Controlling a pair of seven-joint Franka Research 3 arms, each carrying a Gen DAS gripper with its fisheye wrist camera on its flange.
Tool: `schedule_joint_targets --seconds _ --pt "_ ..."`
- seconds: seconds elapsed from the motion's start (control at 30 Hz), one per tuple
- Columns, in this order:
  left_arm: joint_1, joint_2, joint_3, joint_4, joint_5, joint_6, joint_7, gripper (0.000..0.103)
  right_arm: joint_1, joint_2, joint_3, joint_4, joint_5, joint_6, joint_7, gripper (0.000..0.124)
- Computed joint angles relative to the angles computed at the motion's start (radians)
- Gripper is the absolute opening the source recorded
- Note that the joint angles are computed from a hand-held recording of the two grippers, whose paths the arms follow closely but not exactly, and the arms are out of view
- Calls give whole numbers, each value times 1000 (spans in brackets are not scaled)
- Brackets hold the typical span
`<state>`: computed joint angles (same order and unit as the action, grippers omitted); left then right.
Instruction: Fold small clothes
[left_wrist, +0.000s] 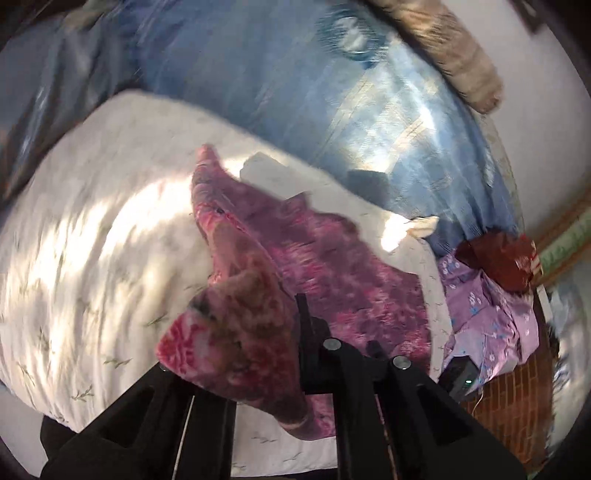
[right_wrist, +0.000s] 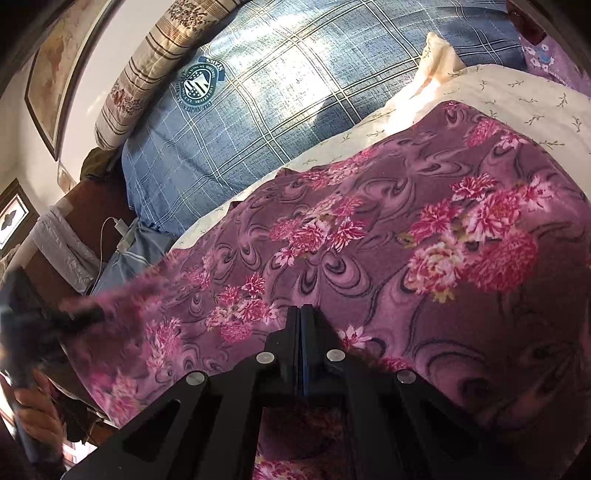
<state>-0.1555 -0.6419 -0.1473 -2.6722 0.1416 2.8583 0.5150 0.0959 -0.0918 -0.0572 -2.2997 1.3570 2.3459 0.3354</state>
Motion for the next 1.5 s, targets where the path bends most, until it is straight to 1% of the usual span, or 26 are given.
schedule_joint_targets --seconds 0.07,0.17,0.23,0.27,0.3,0.37,0.43,0.47,0.53,0.63,0.67,0.7,0.73,0.77,0.83,0.87,0.97,1.0,1.03,1.07,1.1,1.17,1.23,1.33,1.43,1.5 --pt "-2 43 -30 79 31 -13 22 7 -4 6 -6 6 4 -25 1 0" --pt "-41 146 -48 205 53 -17 79 7 -13 14 -12 11 15 -68 -1 0" --pt "-74 232 -55 295 56 -32 130 7 -30 27 -24 25 -8 -132 22 0" --pt "-104 281 -48 342 38 -40 169 7 -44 40 -34 42 -33 -187 64 0" --pt "-139 326 -33 380 4 -43 215 7 -59 52 -43 55 -39 -236 95 0" --pt "-175 393 -24 439 -59 -54 277 7 -98 76 -61 77 -60 -323 182 0" --pt "-200 448 -20 483 -132 -68 345 7 -132 74 -72 78 -90 -359 225 4" --pt "-220 482 -11 510 -198 -82 408 7 -153 65 -83 66 -76 -377 215 3" --pt "-233 531 -14 543 -311 -104 503 7 -190 62 -104 50 -61 -385 187 2" --pt "-217 593 -36 584 -431 -168 577 7 -244 124 -122 73 -42 -501 210 0" --pt "-205 605 -44 594 -466 -203 582 7 -256 131 -118 74 -36 -517 213 0" --pt "-194 604 -51 594 -512 -226 601 9 -262 130 -112 73 -38 -516 211 0" --pt "-187 602 -53 598 -610 -263 668 19 -265 125 -105 71 -41 -508 208 0" --pt "-179 590 -54 596 -681 -300 728 24 -267 124 -101 70 -43 -505 204 0" --pt "-168 544 -52 572 -755 -363 805 38 -274 129 -98 73 -38 -515 204 0" --pt "-165 514 -55 561 -731 -387 816 39 -278 135 -98 77 -36 -525 207 0" --pt "-149 438 -58 549 -572 -437 781 40 -292 148 -99 86 -37 -551 214 0" --pt "-140 423 -58 554 -514 -444 761 44 -295 150 -98 89 -35 -556 225 0" --pt "-124 420 -60 571 -439 -454 729 54 -297 153 -95 92 -24 -566 239 3" --pt "-100 422 -63 597 -347 -472 688 59 -300 154 -95 92 -10 -575 253 4" --pt "-91 429 -58 612 -305 -478 672 65 -304 149 -97 88 0 -574 269 6" --pt "-70 502 -39 717 -242 -537 673 68 -312 135 -102 78 6 -573 277 15" --pt "-53 592 -26 828 -234 -591 693 68 -322 104 -113 48 19 -563 270 32" --pt "-33 737 -34 990 -225 -646 724 68 -338 61 -137 2 71 -552 265 48" --pt "-14 874 -55 1135 -242 -699 748 68 -346 43 -153 -6 103 -578 240 58" --pt "-16 957 -64 1228 -236 -755 724 68 -341 36 -151 -1 88 -581 224 64"
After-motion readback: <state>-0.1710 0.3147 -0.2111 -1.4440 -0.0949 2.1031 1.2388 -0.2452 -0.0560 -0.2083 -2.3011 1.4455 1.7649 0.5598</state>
